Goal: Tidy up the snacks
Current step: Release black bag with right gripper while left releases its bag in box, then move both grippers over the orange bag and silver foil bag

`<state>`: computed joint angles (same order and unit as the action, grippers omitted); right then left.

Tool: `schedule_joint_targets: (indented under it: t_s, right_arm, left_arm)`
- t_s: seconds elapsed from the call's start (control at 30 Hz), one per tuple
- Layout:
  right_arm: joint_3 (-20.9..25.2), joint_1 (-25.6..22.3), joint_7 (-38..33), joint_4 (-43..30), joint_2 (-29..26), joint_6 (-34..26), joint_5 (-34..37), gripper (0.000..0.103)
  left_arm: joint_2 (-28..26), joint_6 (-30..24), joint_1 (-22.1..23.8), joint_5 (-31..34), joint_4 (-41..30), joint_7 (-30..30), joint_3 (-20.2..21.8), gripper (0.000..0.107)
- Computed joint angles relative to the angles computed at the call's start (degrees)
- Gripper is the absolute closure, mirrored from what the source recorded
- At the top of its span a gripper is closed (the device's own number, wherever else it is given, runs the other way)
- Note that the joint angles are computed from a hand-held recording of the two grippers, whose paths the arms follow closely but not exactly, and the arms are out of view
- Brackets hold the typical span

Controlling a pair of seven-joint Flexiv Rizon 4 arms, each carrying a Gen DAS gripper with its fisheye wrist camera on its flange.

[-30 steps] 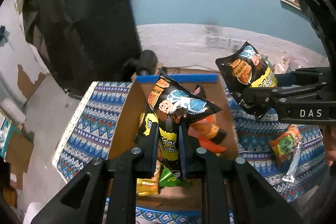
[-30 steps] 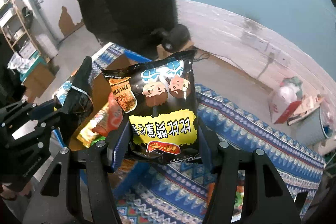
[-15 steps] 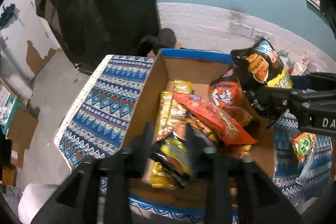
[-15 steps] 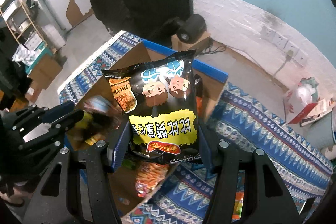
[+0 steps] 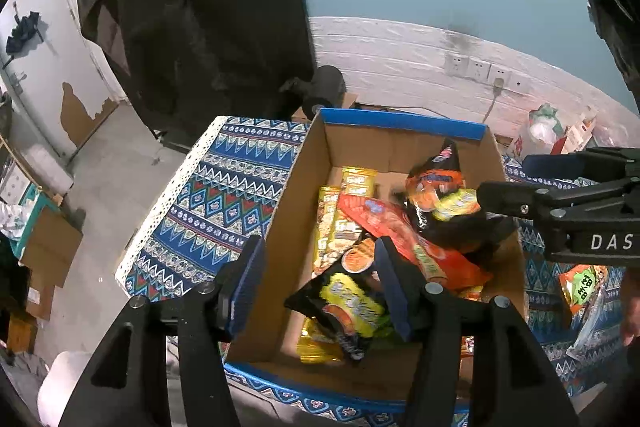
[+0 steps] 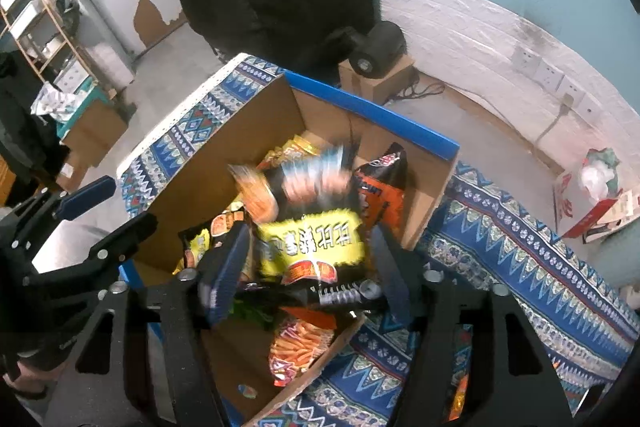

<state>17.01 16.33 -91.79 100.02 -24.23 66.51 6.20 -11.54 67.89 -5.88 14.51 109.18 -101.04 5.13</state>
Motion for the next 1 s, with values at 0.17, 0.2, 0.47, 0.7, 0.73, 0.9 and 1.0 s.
schedule_joint_targets:
  t_s: [0.17, 0.2, 0.47, 0.7, 0.73, 0.9, 1.0]
  right_arm:
    - [-0.77, -0.09, 1.17, 1.64, 1.72, 0.24, -0.36, 0.027]
    - [-1.17, 0.02, 1.77, 2.30, 2.28, 0.43, -0.67, 0.024]
    - [-2.59, -0.84, 4.42, 7.03, 6.58, 0.69, -1.58, 0.024]
    - [-4.42, -1.45, 6.89, 11.28, 10.14, 0.70, -3.77, 0.024]
    - [-4.56, -1.64, 7.18, 11.75, 10.56, 0.71, -3.82, 0.024]
    - [-5.50, -2.91, 8.80, 14.64, 13.08, 0.68, -3.97, 0.024]
    - [-5.97, -3.68, 9.12, 16.05, 14.34, 0.68, -3.97, 0.024]
  left_arm:
    - [0.07, 0.46, -0.19, -0.39, -0.04, 0.76, -0.51, 0.045]
    - [0.10, 0.67, -0.23, -0.64, 0.04, 1.06, -0.68, 0.045]
    - [0.37, 1.81, -1.48, -2.16, 0.03, 4.09, -2.26, 0.039]
    - [0.22, 4.16, -2.82, -4.88, 0.64, 8.84, -3.83, 0.036]
    - [0.10, 3.95, -3.14, -5.09, 0.48, 9.16, -3.90, 0.036]
    - [-0.24, 4.32, -4.31, -7.22, 0.48, 11.74, -4.96, 0.032]
    - [-0.32, 5.27, -5.17, -7.82, 0.73, 13.08, -5.38, 0.030]
